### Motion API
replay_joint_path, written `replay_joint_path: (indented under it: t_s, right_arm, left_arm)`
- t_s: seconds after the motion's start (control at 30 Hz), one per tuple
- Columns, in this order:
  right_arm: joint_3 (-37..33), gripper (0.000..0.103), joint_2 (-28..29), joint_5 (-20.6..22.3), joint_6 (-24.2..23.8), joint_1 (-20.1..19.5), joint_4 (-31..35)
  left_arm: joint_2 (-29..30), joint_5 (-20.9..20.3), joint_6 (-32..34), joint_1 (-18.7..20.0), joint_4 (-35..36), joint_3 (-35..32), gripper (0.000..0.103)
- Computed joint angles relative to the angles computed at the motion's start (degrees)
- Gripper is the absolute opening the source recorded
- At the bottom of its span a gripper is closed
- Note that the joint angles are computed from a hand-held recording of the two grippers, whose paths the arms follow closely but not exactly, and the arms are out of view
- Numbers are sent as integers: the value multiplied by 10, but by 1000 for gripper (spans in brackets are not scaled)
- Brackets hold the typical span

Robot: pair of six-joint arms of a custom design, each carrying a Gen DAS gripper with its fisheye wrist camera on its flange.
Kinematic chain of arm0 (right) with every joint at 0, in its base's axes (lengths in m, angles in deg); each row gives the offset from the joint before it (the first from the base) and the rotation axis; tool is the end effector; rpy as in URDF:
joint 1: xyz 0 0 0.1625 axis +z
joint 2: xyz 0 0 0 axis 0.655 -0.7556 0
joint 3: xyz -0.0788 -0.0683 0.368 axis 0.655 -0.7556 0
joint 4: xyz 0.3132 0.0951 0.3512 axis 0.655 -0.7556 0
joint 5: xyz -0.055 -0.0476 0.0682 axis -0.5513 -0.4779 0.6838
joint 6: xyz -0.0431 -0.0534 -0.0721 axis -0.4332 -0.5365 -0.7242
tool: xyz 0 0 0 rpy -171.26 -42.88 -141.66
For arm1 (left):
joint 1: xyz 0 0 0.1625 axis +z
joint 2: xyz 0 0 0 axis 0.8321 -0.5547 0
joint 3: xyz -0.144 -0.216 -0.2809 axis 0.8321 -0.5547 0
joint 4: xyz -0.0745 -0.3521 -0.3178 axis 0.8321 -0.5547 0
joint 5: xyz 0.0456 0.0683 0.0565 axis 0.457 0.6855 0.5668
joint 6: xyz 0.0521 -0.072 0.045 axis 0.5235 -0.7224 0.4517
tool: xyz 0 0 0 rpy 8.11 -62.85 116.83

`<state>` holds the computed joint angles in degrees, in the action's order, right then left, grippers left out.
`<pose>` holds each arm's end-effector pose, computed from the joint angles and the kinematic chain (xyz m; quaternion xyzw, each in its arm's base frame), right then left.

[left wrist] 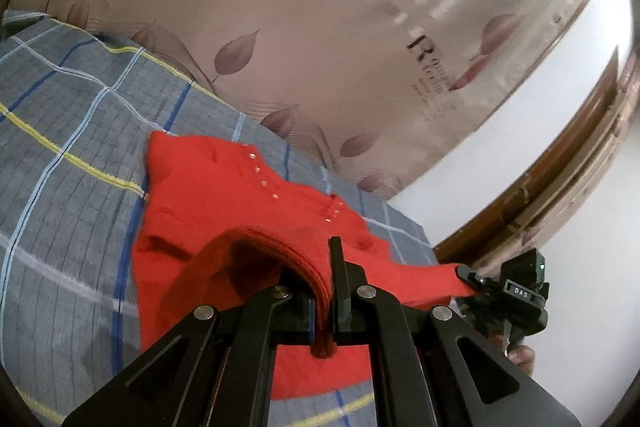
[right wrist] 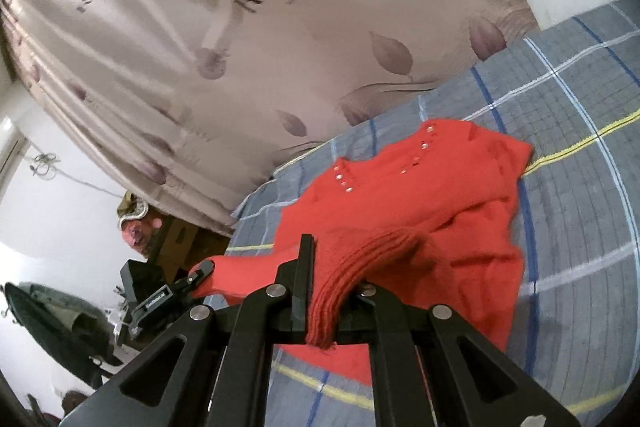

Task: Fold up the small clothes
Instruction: 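Fold the hem up toward the studded collar with both grippers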

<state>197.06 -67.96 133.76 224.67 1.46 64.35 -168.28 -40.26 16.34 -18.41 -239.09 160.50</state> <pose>0.0505 -0.2196 0.2914 -0.0527 0.9130 -0.4007 0.0553 -0.1472 -0.3194 0.1933 -0.1656 -0.9368 0.3001 0.0700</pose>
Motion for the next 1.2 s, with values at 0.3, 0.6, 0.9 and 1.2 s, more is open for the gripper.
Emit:
replay_joint_path:
  t_s: [0.3, 0.6, 0.9, 1.2]
  right_arm:
    - [-47, 6, 120, 51, 91, 57, -114]
    - [-74, 6, 163, 101, 146, 116, -178]
    - [-92, 6, 194, 136, 169, 147, -210]
    - [-105, 6, 222, 153, 186, 163, -229]
  left_arm:
    - [156, 30, 41, 31, -103, -43, 4]
    - [224, 55, 73, 41, -142, -71, 4]
    - [261, 76, 99, 48, -155, -88, 5]
    - [291, 82, 107, 62, -162, -105, 5]
